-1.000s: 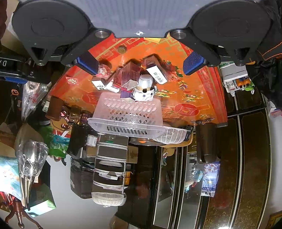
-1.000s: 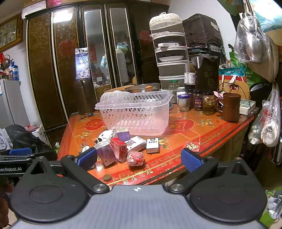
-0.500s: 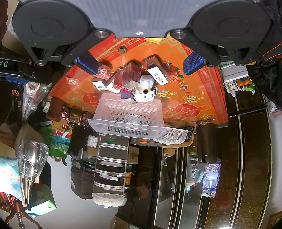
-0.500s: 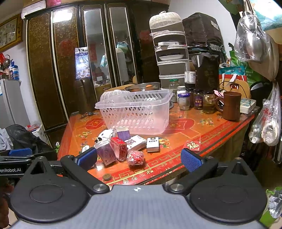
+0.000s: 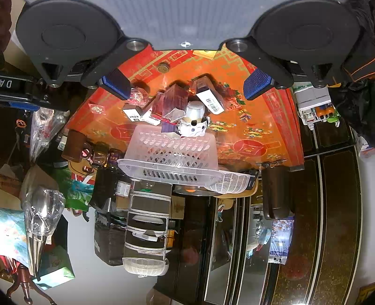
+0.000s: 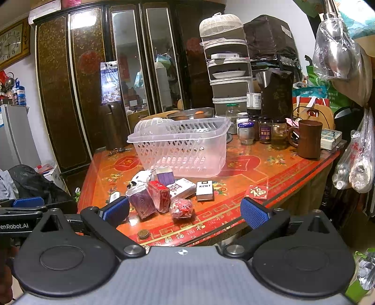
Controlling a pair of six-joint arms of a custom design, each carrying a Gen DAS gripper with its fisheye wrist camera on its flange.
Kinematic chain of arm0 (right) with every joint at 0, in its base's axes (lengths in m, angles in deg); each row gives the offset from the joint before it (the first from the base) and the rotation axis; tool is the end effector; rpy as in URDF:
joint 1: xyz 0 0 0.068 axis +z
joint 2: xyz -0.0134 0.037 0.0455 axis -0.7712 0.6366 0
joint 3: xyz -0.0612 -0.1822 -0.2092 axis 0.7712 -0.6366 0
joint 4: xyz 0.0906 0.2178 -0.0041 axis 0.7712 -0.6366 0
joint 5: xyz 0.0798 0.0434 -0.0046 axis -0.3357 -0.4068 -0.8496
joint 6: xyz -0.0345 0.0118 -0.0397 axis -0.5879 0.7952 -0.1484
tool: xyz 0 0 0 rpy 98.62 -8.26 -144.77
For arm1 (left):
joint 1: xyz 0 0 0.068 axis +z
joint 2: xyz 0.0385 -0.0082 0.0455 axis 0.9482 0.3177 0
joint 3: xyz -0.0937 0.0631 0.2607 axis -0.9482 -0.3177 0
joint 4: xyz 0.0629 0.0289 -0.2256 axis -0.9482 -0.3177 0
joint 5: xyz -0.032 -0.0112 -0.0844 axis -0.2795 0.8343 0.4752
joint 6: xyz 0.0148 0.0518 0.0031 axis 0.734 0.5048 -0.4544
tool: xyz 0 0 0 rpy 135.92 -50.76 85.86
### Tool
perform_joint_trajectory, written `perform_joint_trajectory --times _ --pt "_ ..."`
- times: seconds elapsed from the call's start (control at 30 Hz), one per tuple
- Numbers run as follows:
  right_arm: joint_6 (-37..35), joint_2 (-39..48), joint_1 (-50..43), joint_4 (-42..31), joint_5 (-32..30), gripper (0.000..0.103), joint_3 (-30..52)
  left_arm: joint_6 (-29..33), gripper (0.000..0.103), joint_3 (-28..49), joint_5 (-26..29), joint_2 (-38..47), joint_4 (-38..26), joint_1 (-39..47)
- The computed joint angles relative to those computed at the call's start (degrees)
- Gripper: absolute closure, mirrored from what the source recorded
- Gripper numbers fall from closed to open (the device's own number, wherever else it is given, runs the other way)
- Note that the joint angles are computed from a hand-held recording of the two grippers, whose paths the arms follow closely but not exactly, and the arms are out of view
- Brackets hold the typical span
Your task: Organize objects
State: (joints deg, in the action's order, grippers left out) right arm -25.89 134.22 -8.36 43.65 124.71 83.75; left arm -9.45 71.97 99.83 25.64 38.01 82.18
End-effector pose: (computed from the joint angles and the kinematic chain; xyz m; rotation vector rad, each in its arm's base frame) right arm 0.1751 0.1209 0.1512 0.4346 1.9264 -0.0663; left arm 0.2929 0.0317 0.1696 0.5345 1.9653 -0.4515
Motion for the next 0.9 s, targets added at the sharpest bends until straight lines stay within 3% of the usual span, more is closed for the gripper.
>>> perform_joint_trajectory --times 0.9 --pt "-0.3 1.2 -0.5 2.7 -1.8 0.000 -0.8 0.2 0.000 0.0 -0.1 0.5 -0.1 -0.4"
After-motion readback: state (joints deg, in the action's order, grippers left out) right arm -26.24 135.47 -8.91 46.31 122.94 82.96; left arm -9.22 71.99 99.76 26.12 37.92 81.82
